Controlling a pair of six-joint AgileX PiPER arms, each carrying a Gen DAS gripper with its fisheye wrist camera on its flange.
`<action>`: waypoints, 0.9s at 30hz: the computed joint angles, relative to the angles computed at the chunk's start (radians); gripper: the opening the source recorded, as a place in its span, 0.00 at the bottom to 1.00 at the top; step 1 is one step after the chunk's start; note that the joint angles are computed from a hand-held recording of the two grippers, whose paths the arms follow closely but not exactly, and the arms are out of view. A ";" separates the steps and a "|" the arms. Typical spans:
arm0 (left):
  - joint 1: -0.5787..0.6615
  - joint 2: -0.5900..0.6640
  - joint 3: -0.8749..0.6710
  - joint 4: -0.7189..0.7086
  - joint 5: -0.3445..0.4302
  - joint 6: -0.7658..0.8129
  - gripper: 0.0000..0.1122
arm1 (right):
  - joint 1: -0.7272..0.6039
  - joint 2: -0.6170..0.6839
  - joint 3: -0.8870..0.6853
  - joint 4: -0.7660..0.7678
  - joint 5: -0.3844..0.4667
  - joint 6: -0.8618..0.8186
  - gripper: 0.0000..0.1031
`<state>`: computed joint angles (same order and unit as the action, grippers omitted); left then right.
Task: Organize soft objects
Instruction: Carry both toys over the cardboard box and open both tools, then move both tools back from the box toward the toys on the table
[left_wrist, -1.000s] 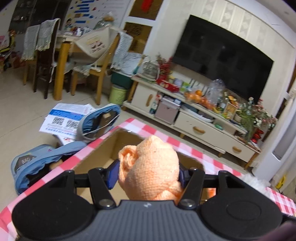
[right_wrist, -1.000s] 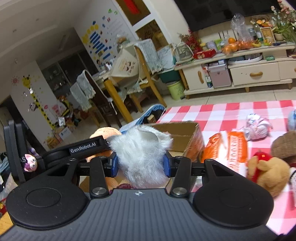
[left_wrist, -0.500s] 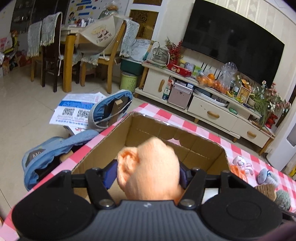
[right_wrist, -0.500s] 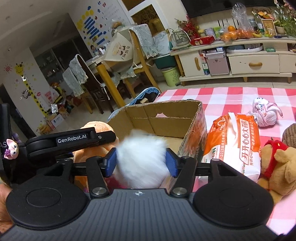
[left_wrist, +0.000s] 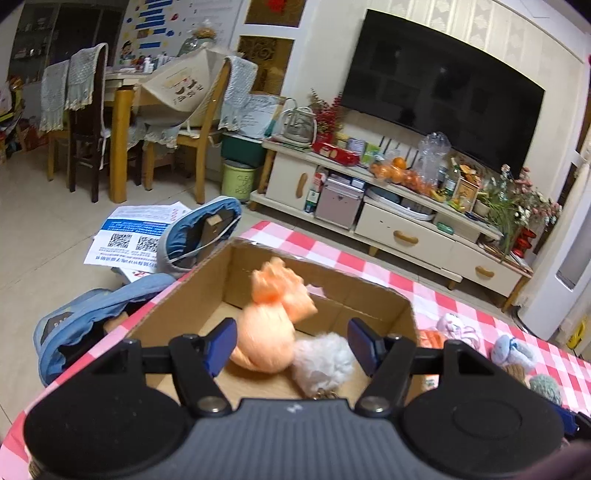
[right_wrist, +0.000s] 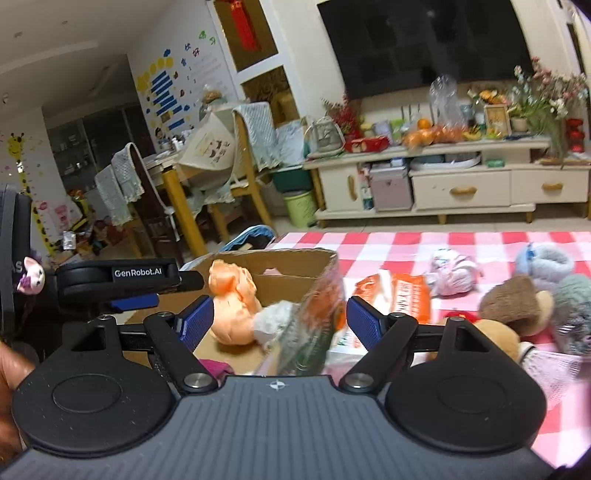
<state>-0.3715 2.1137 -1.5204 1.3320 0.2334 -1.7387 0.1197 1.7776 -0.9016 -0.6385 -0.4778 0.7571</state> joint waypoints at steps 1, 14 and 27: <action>-0.003 -0.002 0.004 0.013 -0.004 -0.012 0.59 | -0.003 -0.013 0.026 0.030 -0.011 -0.035 0.96; -0.071 -0.016 0.027 0.166 -0.005 -0.126 0.68 | -0.020 -0.099 0.186 0.253 -0.059 -0.251 0.97; -0.149 0.010 -0.012 0.118 0.017 -0.042 0.74 | -0.007 -0.102 0.241 0.436 -0.111 -0.397 0.97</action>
<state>-0.5201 2.1238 -1.5322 1.4504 0.2508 -1.7805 0.1126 1.6760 -0.6604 -0.2022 -0.5892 0.3604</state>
